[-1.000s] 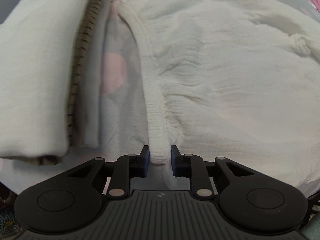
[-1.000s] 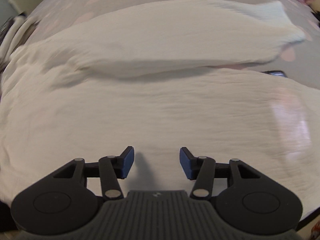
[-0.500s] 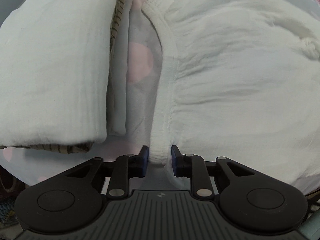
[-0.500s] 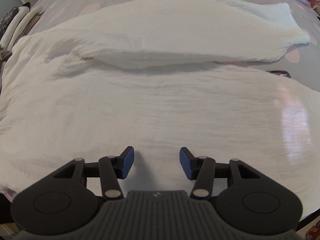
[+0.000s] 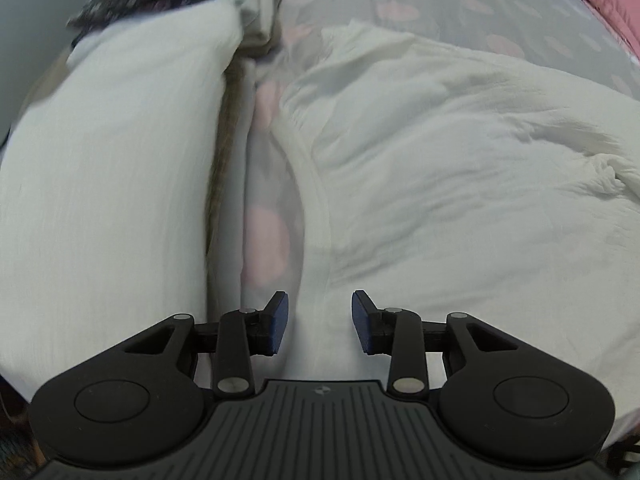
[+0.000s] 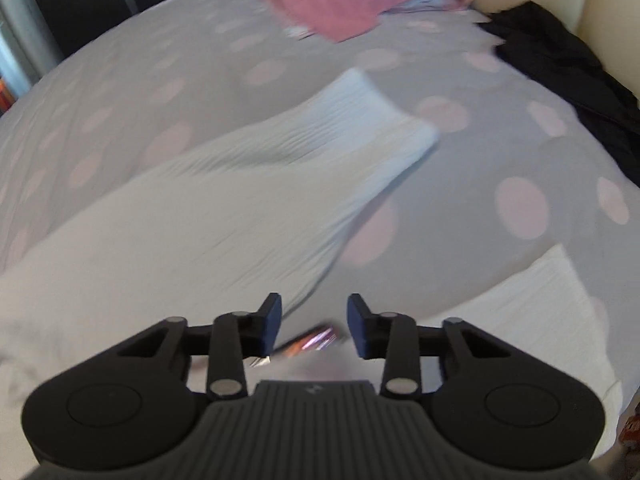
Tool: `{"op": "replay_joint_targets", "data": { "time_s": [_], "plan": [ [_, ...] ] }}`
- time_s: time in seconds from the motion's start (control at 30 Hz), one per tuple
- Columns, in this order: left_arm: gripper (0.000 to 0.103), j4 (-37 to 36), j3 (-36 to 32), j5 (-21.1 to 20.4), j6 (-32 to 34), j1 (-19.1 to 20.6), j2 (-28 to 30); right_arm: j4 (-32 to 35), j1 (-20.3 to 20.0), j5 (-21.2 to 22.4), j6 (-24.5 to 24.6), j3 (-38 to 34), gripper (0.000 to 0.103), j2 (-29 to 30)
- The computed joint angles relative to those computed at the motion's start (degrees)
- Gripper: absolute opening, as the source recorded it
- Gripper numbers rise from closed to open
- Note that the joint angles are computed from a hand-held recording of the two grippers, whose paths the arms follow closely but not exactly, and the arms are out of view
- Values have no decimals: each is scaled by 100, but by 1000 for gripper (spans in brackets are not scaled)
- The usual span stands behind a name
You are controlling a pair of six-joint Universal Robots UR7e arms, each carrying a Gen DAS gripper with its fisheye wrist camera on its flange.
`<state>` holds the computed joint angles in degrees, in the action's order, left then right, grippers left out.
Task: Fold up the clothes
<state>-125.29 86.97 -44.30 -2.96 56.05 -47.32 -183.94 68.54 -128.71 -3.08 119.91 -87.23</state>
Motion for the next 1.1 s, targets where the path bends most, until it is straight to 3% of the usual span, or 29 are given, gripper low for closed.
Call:
{"op": "replay_joint_targets", "data": {
  "time_s": [0.13,0.27,0.6,0.7,0.8,0.87,1.1],
  "plan": [
    [33,-432,-367,-26,370,-7,411,31,-518,382,580,-302,42,1],
    [33,-845,-625,0,534,-13,783,98,-730,404,931,-680,46,235],
    [33,-582,-1131,206,354,-42,1331,211,-971,693,1367,-1385,46,701],
    [33,-401,-1178,341,344,-46,1412,205,-975,717,1366,-1548,42,851],
    [33,-368,-1157,417,447,-58,1437,-211,-829,541,918,-1699,9,1092],
    [33,-398,-1124,465,540,-71,1442,-515,-729,430,572,-1811,8,1261],
    [33,-527,-1059,543,708,-95,1460,-297,-313,1492,-258,-2081,9,1584]
  ]
}}
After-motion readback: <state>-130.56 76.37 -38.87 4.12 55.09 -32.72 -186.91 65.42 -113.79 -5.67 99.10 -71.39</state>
